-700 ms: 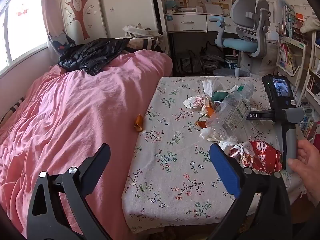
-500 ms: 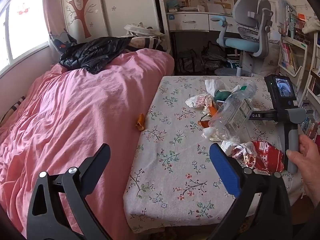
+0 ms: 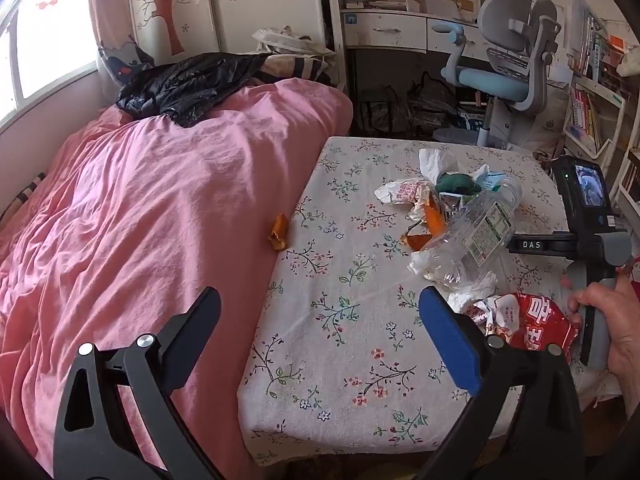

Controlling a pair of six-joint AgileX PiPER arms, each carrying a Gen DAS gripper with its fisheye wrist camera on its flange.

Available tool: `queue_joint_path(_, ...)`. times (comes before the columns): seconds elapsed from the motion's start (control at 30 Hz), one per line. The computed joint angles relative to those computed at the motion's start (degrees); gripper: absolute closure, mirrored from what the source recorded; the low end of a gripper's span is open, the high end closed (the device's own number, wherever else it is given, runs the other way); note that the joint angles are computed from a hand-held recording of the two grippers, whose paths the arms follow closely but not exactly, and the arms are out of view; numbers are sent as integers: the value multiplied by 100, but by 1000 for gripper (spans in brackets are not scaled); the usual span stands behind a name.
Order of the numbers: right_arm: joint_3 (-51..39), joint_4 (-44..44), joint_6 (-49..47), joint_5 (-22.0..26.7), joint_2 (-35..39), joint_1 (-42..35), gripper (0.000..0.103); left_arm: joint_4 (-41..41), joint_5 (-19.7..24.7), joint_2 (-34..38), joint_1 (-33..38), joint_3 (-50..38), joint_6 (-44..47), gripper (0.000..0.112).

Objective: Collect trash

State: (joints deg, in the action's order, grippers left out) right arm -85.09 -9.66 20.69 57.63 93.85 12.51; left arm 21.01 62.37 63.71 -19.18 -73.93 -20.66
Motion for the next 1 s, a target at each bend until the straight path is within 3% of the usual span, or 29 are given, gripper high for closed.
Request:
queue_joint_path(0.1,451,77,-70,-390,-505,-87,7,-7,-5,7,-11,4,-32,17)
queue_joint_path(0.3,903,-2069,1302,-793,-1921,1024,7,-238,-52,-24,143,32,11,17)
queue_joint_path(0.4,1135,-1728,1118,-946,-2385,1115,7,-196,-36,-61,82,79,-20,17)
queue_joint_path(0.5,1310,-1712,1274,-690,-2780,1574,7,-247,-11,-112,79,95,-10,17)
queue_joint_path(0.67,1558,-2396,1957,-278,-3461,2603,7,-293,24,-241,20,125,-6,17)
queue_joint_path(0.8,1683,-2317,1755,-29,-3590,2928,7,-358,13,-318,54,146,81,17)
queue_joint_path(1.0,1956,-2810,1830,227,-3621,3441,7,-1262,-76,-271,1050,66,871,17)
